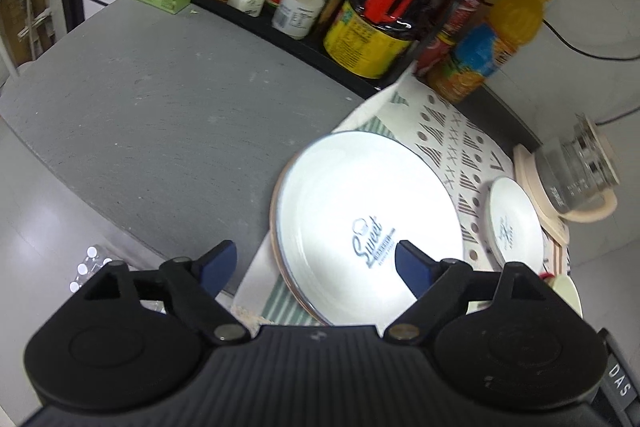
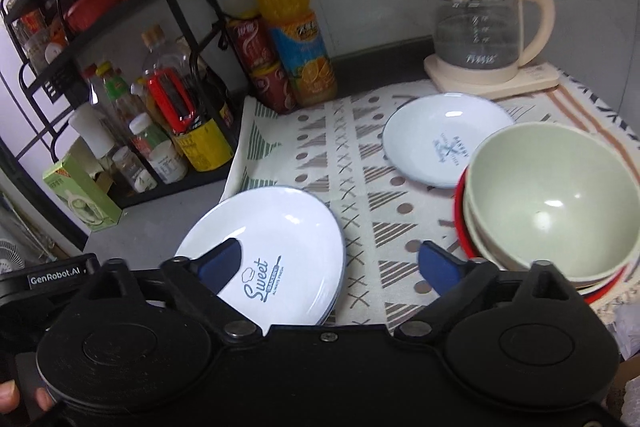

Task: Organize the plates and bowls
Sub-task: 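Move both grippers to the rim of the white 'BAKERY' plate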

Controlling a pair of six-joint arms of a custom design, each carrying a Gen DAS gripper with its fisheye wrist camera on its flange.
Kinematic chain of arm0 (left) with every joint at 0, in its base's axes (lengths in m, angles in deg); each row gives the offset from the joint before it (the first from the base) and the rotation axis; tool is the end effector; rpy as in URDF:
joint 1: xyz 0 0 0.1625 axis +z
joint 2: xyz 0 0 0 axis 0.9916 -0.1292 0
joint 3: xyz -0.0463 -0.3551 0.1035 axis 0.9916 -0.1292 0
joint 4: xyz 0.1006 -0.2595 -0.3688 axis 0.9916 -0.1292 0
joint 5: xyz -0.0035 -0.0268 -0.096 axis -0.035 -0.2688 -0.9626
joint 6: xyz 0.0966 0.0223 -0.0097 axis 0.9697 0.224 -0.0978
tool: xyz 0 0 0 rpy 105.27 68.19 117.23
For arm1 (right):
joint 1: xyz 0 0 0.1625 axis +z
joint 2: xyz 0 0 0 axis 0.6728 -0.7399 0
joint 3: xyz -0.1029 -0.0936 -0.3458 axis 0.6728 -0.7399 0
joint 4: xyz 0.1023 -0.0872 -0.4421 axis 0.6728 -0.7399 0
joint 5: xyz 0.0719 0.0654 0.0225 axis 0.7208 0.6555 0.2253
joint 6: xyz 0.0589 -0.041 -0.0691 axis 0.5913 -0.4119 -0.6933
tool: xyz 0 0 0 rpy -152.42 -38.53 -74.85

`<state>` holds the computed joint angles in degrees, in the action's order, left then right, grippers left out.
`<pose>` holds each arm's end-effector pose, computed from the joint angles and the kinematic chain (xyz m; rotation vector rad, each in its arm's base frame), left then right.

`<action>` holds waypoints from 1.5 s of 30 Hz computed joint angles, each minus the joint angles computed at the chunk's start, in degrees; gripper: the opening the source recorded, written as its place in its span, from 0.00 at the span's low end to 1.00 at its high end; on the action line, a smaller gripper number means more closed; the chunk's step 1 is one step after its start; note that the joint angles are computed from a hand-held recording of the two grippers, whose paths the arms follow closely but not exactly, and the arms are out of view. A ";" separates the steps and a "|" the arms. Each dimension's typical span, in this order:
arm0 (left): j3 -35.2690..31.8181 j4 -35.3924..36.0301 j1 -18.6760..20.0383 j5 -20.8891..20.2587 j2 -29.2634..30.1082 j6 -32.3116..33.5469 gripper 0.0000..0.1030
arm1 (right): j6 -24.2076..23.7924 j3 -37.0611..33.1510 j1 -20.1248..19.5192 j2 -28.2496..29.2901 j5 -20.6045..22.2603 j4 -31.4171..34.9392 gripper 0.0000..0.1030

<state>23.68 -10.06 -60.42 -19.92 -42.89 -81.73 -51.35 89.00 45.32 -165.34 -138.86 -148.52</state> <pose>-0.4477 -0.4073 0.0974 -0.9180 2.1256 -1.2070 0.1056 -0.5206 0.3794 0.8652 -2.6637 0.7156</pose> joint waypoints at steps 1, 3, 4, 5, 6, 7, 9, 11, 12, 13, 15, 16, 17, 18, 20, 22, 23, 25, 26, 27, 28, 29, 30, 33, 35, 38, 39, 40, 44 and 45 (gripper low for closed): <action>-0.32 -0.12 -0.07 0.07 0.28 0.40 0.82 | -0.08 0.09 -0.07 -0.37 0.03 -0.13 0.94; -0.96 -0.59 -0.05 0.24 0.85 1.35 0.83 | 0.25 0.01 -0.18 -0.78 -0.29 -0.36 0.94; -1.26 -1.06 -0.02 0.46 1.17 1.98 0.83 | 0.32 -0.16 -0.30 -0.95 -0.31 -0.20 0.95; -1.57 -1.51 0.05 0.70 1.48 2.61 0.83 | 0.32 -0.42 -0.39 -0.96 -0.33 -0.14 0.95; -1.97 -1.78 0.09 0.90 1.84 3.05 0.83 | 0.23 -0.48 -0.49 -1.07 -0.41 -0.26 0.95; -2.25 -2.02 0.11 1.12 2.12 3.41 0.83 | 0.18 -0.48 -0.56 -1.18 -0.54 -0.53 0.97; -3.02 -2.77 0.35 1.48 2.82 4.51 0.83 | 0.34 -0.71 -0.62 -1.16 -0.81 -1.07 1.00; -3.76 -3.60 0.63 1.87 3.50 5.77 0.83 | 0.54 -1.34 -0.64 -0.90 -0.96 -1.02 1.00; -4.14 -4.04 0.81 2.08 3.87 6.48 0.83 | 0.59 -1.65 -0.70 -0.79 -0.88 -0.98 1.00; -4.48 -4.54 0.98 2.32 4.20 7.23 0.83 | 0.64 -2.02 -0.75 -0.60 -0.90 -0.97 1.00; -5.38 -5.72 1.48 2.87 5.05 8.89 0.83 | 0.93 -3.12 -0.80 0.14 -1.36 -0.98 1.00; -5.98 -6.42 1.85 3.11 5.60 9.89 0.83 | 1.06 -3.78 -0.86 0.60 -1.59 -0.89 1.00; -6.58 -7.26 2.27 3.32 6.16 10.99 0.83 | 1.25 -4.63 -0.88 1.24 -1.83 -0.74 1.00; -7.16 -8.08 2.67 3.56 6.69 11.99 0.83 | 1.37 -5.41 -0.95 1.76 -1.97 -0.56 1.00; -8.28 -9.86 3.50 4.22 7.75 14.02 0.83 | 1.44 -7.05 -1.14 3.10 -2.22 -0.61 1.00; -9.51 -11.71 4.42 4.90 8.89 16.26 0.83 | 1.51 -9.03 -1.35 4.81 -2.47 -0.60 1.00; -10.25 -12.37 4.88 5.09 9.47 16.95 0.83 | 1.62 -10.08 -1.49 5.72 -2.58 -0.50 1.00; -11.64 -14.28 5.78 5.07 10.54 18.11 0.83 | 1.93 -12.57 -1.53 7.84 -3.54 0.15 1.00; -11.92 -16.27 6.24 5.35 10.96 19.74 0.83 | 2.01 -13.75 -1.54 8.78 -4.02 0.60 1.00; -12.31 -18.07 6.67 5.74 11.46 21.66 0.83 | 1.97 -15.03 -1.63 9.80 -4.08 0.90 1.00; -13.13 -18.80 7.13 5.96 12.11 23.01 0.83 | 1.78 -16.15 -1.72 10.79 -3.91 0.93 1.00; -14.31 -18.69 7.63 6.00 12.91 23.61 0.83 | 1.69 -17.41 -1.74 11.94 -3.98 0.94 1.00; -15.26 -18.89 8.07 6.08 13.63 23.98 0.83 | 2.01 -18.80 -1.67 13.25 -4.40 0.94 1.00; -16.12 -24.47 9.41 6.34 15.12 28.40 0.83 | 3.50 -22.91 -1.68 16.73 -5.17 2.27 0.99; -17.26 -26.65 10.31 6.15 16.33 30.45 0.83 | 3.67 -25.28 -1.70 18.79 -5.60 2.90 0.99; -18.22 -31.54 11.47 6.39 17.96 34.24 0.83 | 5.25 -29.42 -1.86 21.83 -6.15 5.66 0.96; -18.75 -32.62 11.88 6.37 18.59 35.15 0.82 | 5.74 -30.94 -1.95 22.89 -6.34 7.01 0.95; -19.31 -33.57 12.30 6.26 19.21 35.76 0.82 | 5.74 -32.25 -1.96 23.88 -6.82 7.94 0.93; -21.62 -38.13 14.33 4.52 21.85 38.61 0.77 | 5.71 -37.97 -2.04 28.01 -8.10 12.11 0.83; -22.35 -38.65 14.78 4.19 22.53 39.04 0.76 | 6.05 -39.63 -2.12 29.16 -8.04 13.33 0.82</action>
